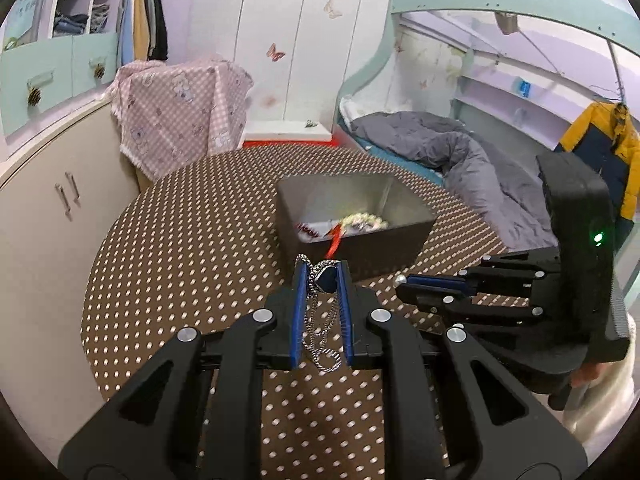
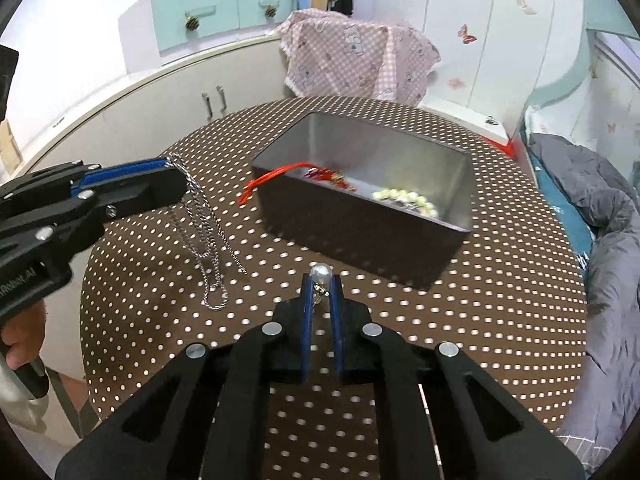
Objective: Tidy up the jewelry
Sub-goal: 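Carry the silver chain and pearl earring toward the grey box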
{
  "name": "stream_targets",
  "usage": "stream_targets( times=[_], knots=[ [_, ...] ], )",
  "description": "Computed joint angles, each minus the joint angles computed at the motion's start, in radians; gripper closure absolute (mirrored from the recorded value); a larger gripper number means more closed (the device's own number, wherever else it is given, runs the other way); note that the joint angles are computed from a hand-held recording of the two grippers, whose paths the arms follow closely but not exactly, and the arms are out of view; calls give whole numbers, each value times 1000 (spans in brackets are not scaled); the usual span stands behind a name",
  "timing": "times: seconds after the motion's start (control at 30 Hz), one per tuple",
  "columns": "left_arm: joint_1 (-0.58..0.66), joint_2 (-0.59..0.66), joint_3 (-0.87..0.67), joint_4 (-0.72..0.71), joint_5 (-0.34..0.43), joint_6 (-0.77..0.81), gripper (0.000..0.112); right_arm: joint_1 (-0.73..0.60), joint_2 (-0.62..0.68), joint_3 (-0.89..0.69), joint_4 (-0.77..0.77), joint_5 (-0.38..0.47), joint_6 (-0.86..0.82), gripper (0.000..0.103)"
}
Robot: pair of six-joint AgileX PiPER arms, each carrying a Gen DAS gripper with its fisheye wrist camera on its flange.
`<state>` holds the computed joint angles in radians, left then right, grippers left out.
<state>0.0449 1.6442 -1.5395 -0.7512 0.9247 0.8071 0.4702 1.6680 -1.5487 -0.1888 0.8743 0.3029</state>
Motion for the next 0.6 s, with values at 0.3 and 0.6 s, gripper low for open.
stream_targets(
  times=[0.3,0.6],
  knots=[
    [-44,19,-103,-8,-11,-40,97,-47,-48,-12,-38,-12,9,96],
    [-98,124,-300,67,-22,-144,97,-80,-45,-60,-27,-25,-32,96]
  ],
)
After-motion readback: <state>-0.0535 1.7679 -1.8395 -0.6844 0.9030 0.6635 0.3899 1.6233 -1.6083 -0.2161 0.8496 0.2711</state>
